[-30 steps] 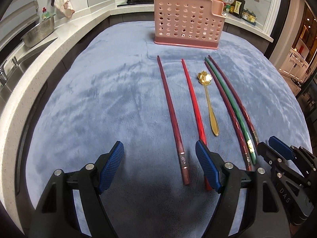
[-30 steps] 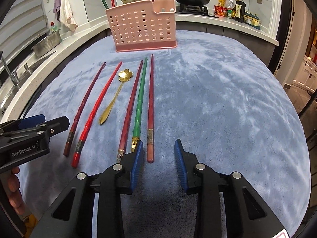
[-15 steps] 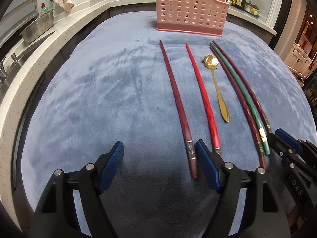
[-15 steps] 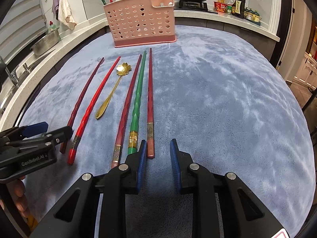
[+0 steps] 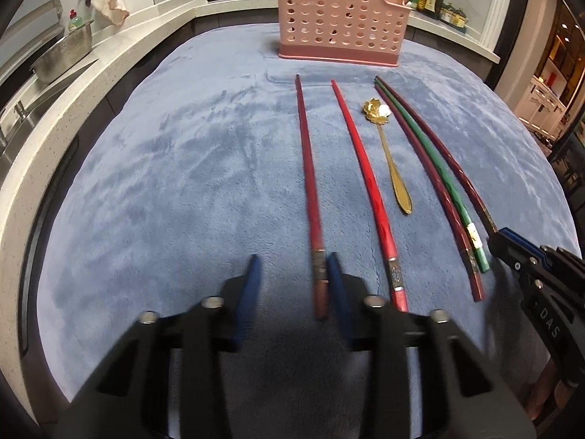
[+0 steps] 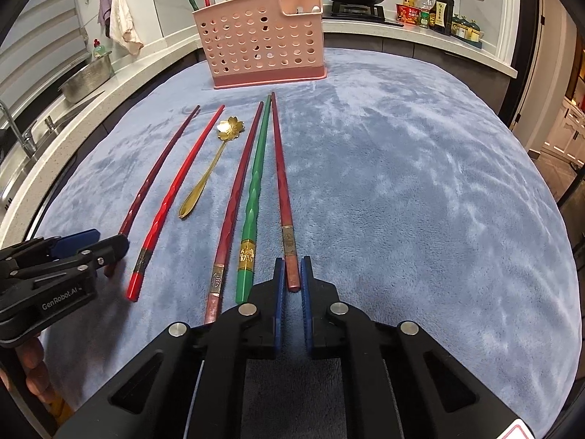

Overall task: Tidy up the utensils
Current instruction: 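Close the left tool on the dark-red chopstick while the right tool grasps the red chopstick, then lift and carry both chopsticks over the pink basket with both tools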

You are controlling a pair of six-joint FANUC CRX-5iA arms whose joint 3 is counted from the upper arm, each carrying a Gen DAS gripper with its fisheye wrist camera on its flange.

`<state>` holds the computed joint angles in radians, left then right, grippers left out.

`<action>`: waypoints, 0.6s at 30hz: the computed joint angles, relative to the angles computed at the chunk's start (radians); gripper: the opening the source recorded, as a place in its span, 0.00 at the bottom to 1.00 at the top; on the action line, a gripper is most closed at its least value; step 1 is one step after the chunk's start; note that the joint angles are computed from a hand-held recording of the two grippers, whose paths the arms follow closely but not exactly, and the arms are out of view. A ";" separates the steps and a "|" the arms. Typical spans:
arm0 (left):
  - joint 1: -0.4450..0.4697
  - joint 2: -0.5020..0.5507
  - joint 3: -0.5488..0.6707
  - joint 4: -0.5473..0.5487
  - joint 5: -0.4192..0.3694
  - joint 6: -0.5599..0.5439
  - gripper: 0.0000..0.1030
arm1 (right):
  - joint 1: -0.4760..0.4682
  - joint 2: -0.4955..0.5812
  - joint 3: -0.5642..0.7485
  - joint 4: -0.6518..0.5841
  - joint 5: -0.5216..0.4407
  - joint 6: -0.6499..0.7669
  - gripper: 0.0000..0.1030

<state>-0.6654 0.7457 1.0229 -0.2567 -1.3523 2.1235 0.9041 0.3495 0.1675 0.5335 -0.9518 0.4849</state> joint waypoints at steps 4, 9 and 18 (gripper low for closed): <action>0.019 -0.028 -0.047 0.053 0.030 -0.018 0.07 | 0.002 -0.011 -0.001 0.005 -0.008 0.002 0.08; 0.019 -0.070 -0.080 0.050 0.057 -0.014 0.07 | 0.005 -0.036 0.001 0.026 -0.014 -0.003 0.08; 0.013 -0.079 0.022 -0.009 0.046 -0.008 0.07 | -0.003 -0.055 0.059 0.082 -0.017 0.016 0.08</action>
